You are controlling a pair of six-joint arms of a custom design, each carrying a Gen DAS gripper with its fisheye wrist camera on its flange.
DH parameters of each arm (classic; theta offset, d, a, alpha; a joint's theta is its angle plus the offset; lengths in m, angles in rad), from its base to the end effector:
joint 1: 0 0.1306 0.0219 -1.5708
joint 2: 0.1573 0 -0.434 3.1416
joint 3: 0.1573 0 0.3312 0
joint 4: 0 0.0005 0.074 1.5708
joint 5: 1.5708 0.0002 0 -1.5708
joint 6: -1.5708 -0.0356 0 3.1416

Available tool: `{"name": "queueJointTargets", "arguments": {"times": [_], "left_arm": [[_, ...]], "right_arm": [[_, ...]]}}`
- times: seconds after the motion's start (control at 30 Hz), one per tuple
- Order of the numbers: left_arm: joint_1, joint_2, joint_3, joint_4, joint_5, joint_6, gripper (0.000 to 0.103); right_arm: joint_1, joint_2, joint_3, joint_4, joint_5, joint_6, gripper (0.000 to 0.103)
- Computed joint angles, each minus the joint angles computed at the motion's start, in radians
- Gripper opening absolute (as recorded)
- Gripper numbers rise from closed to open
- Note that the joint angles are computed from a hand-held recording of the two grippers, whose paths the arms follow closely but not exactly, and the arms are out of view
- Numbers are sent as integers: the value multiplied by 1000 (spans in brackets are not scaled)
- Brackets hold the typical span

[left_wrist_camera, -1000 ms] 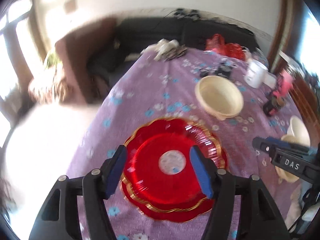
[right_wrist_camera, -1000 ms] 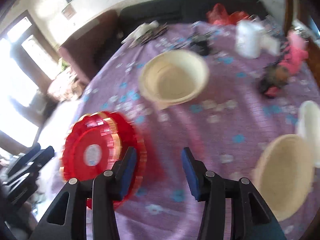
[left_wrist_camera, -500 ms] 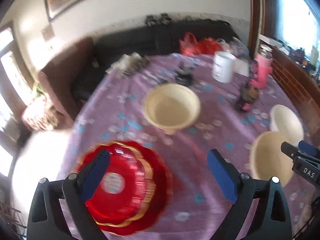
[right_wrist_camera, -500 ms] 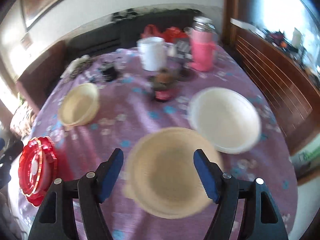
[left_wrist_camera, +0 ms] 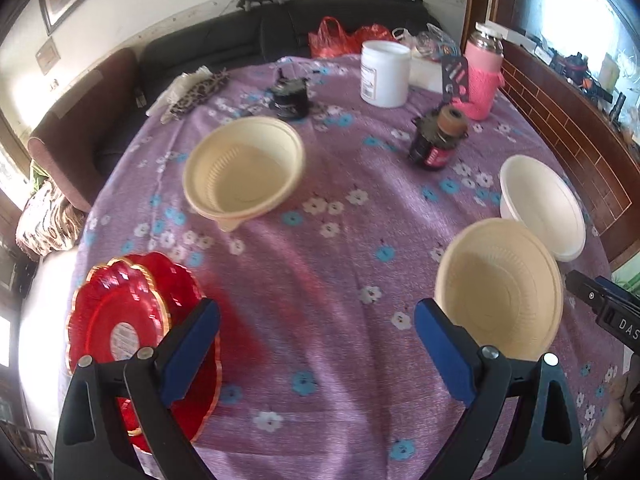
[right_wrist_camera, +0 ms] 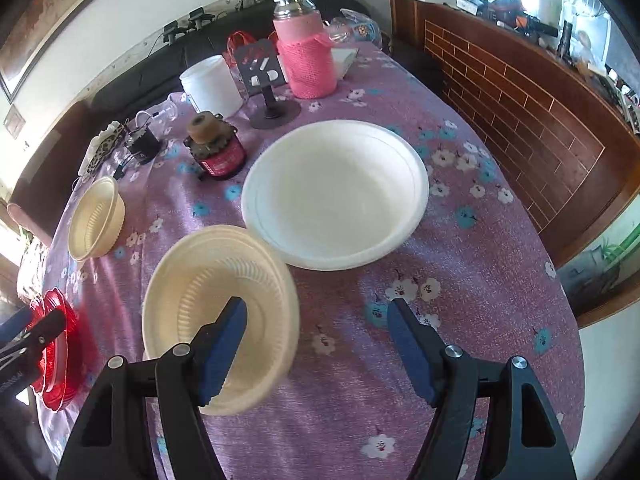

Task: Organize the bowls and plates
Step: 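Move both grippers to the cream ribbed bowl and grasp its rim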

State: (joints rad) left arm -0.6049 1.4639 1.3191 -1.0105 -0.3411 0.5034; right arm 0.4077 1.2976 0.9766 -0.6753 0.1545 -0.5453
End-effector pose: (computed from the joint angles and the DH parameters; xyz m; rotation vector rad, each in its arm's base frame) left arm 0.3476 -0.2265 0.4178 0.0378 2.6131 0.0928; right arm 0.3192 0.1314 0.3654 0.2342 2.5473 0.1706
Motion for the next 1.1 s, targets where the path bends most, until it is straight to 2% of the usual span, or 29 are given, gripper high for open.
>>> {"name": "queueJointTargets", "arguments": {"times": [0.1,0.37,0.6,0.7,0.77,0.87,0.93,0.97,1.0,1.03,1.1], "left_arm": [[-3,21,8,-3,27,15,97],[24,63,7,41,197,63,97],[12,124,33,74,231,55,97],[14,159,50,87,255,49,97],[17,176,56,99,280,42,92],[19,213,75,92,318,31,72],[23,236,84,90,361,20,45],[24,247,90,80,374,16,38],[23,257,94,75,391,12,25],[21,257,91,82,403,11,18],[10,253,85,91,395,5,17]], "right_arm": [[-23,4,-8,8,-44,6,76],[-63,14,-27,33,-123,22,76],[-69,41,-23,52,-183,30,75],[-64,62,-13,53,-199,37,72],[-61,76,-8,51,-204,41,61],[-65,99,-3,45,-219,29,51],[-69,110,-4,45,-230,24,44],[-69,115,-5,45,-236,22,40],[-69,119,-5,46,-239,20,38],[-68,122,-6,48,-242,20,35],[-65,126,-7,51,-250,20,22]]}}
